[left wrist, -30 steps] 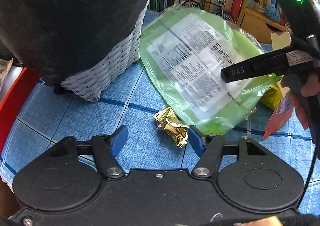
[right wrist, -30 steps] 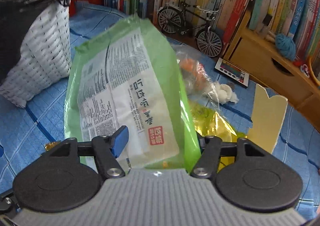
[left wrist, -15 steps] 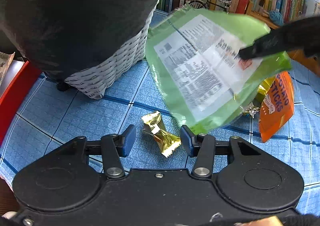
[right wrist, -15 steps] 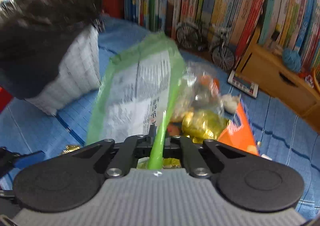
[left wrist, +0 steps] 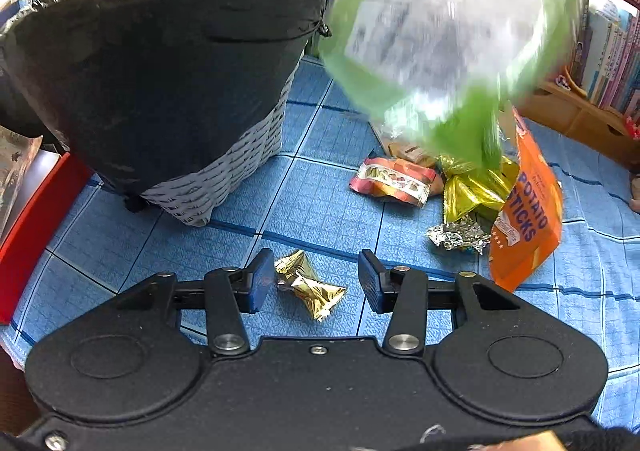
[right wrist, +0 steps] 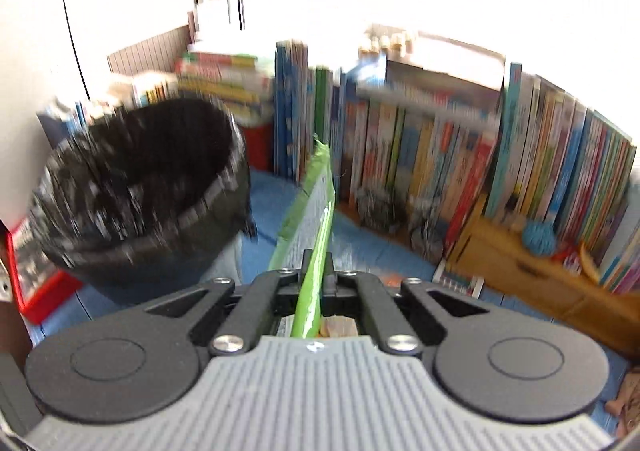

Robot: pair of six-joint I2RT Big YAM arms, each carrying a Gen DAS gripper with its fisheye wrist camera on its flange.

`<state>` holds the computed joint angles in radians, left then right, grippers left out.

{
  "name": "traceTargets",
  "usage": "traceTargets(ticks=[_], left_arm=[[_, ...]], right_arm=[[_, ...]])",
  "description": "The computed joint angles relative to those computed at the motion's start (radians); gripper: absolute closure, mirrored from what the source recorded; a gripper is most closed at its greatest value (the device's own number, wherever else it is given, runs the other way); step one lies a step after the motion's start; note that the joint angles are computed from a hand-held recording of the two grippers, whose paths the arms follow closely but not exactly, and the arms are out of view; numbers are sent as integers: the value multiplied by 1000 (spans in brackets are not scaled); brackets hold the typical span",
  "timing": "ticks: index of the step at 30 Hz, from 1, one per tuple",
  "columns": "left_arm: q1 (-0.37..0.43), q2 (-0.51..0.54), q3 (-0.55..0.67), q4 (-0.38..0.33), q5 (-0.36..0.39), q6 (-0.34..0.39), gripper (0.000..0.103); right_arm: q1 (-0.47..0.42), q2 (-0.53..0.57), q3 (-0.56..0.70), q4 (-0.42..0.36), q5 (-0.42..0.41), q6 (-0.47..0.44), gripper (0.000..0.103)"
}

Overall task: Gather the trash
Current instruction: 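Drop the green bag into the bin while the left tool grasps the gold candy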

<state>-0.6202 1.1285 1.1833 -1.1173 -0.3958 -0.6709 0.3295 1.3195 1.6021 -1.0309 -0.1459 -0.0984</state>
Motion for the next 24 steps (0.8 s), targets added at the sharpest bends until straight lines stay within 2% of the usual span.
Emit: traceTargets(ticks=[8,14,17,19,22,24], left_arm=[[-23,-23,-10,-9,-17,-20,59],[-21,-28,-25,-12,-10,-15,57],[-14,-30,-43,2,-1,-5,55],[-9,-24,-58,21,-2,17,54],[1,-10,-77,52,2,45,54],[10,3,-87,75,8,56,53]], right_arm=[[8,70,293,-120,-64,-14,100],[45,185,585,-265,-181,-16,100],[84,241,684,-333,-229,-25,100],[121,285,731,-380,-210,-66,100],[161,389,819,-501,-201,-87,100],[192,454,861,-552,-141,-101,100]])
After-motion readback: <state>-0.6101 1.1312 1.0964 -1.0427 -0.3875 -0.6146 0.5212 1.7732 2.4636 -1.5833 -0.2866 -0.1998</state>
